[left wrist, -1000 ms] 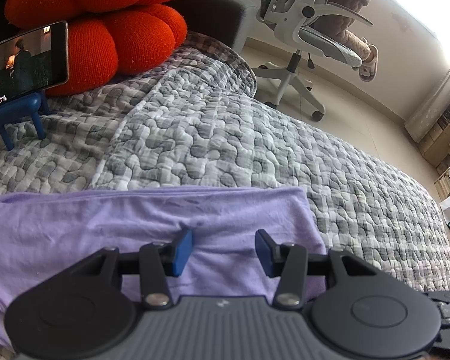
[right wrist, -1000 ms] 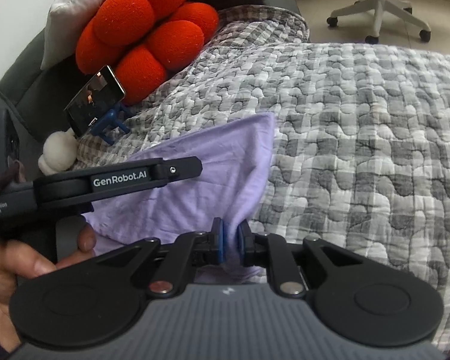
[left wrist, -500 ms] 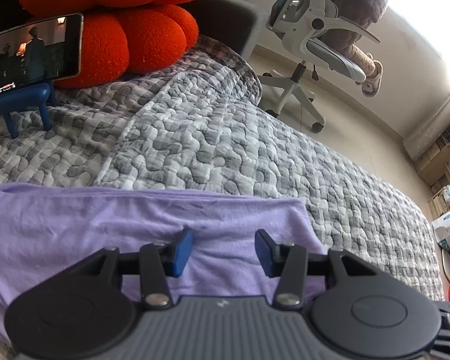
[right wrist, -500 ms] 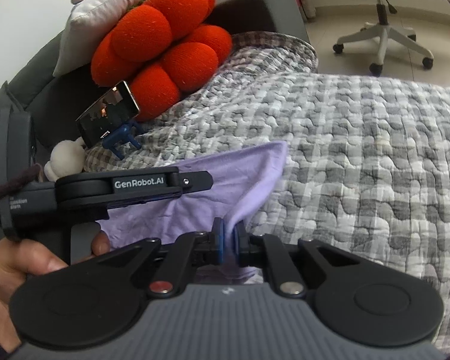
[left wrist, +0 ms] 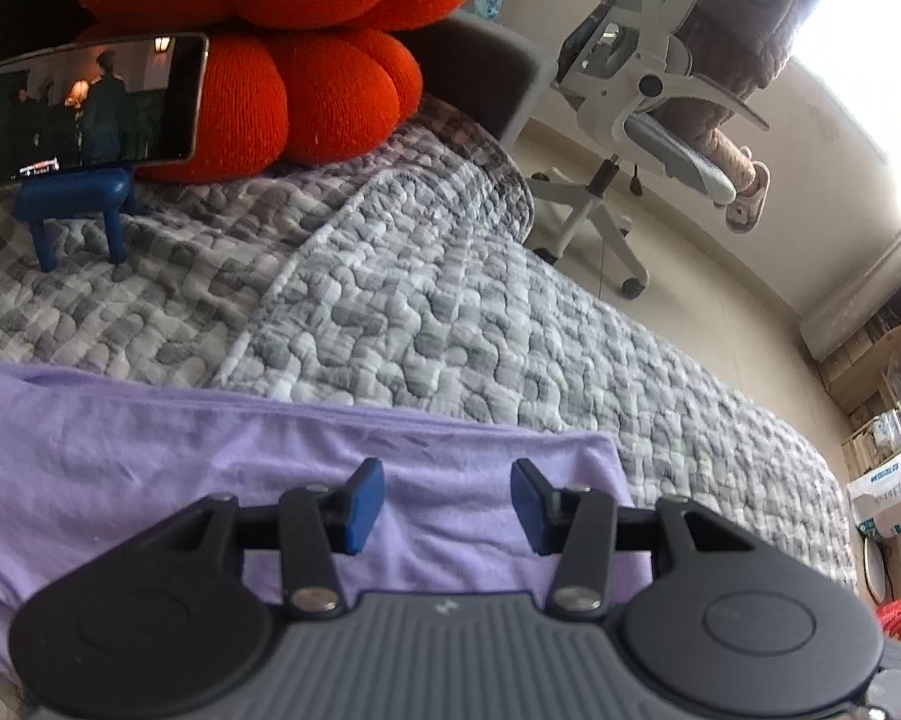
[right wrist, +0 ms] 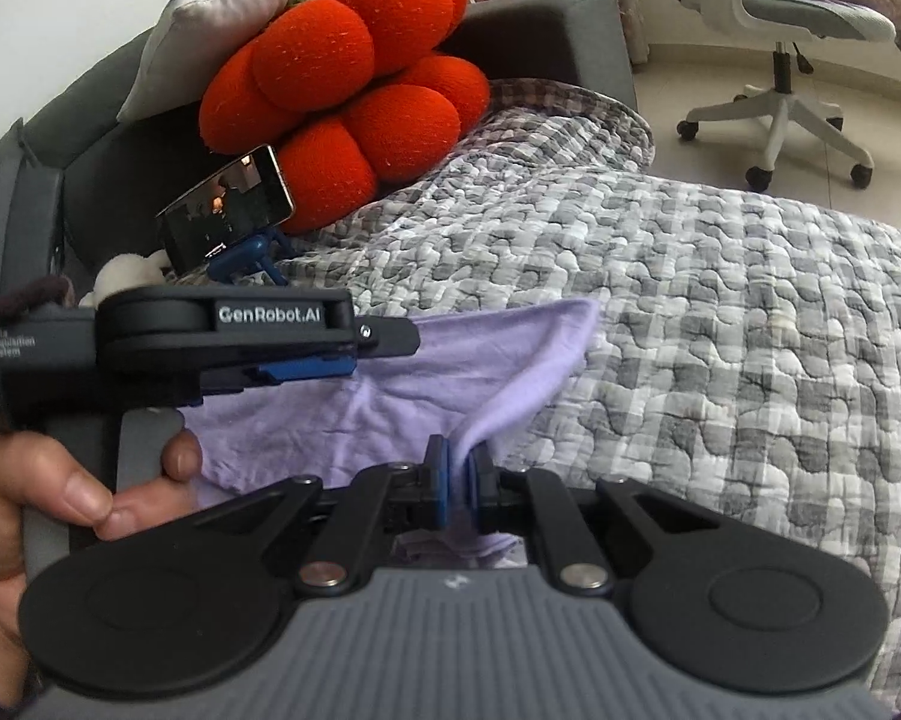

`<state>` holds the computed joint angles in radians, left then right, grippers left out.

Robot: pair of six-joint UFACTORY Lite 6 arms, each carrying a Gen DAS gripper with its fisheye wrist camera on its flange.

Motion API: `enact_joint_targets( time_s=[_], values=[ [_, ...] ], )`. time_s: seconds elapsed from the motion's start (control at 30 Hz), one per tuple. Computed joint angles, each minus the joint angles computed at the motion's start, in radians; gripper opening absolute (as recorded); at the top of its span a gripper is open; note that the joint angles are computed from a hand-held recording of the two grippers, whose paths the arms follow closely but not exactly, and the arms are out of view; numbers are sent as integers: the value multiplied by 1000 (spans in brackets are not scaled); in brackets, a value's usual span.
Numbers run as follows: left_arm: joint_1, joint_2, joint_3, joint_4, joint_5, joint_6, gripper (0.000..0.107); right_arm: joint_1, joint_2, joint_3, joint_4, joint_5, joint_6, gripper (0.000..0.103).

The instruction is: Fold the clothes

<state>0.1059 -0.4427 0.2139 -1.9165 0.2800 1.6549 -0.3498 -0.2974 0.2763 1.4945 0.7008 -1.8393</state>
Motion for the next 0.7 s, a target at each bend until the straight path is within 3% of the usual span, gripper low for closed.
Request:
enact_joint_targets(
  time_s=[0.2, 0.47, 0.7],
  values=[
    [68, -27, -11, 95, 150, -40, 51, 216, -104, -72, 199, -199, -102, 10],
    [144, -14, 4, 196, 293, -26, 55, 355, -194, -133, 262, -247, -163, 10],
    [158, -10, 11, 209, 296, -3, 57, 462, -207, -151, 440, -314, -318, 10]
  ],
)
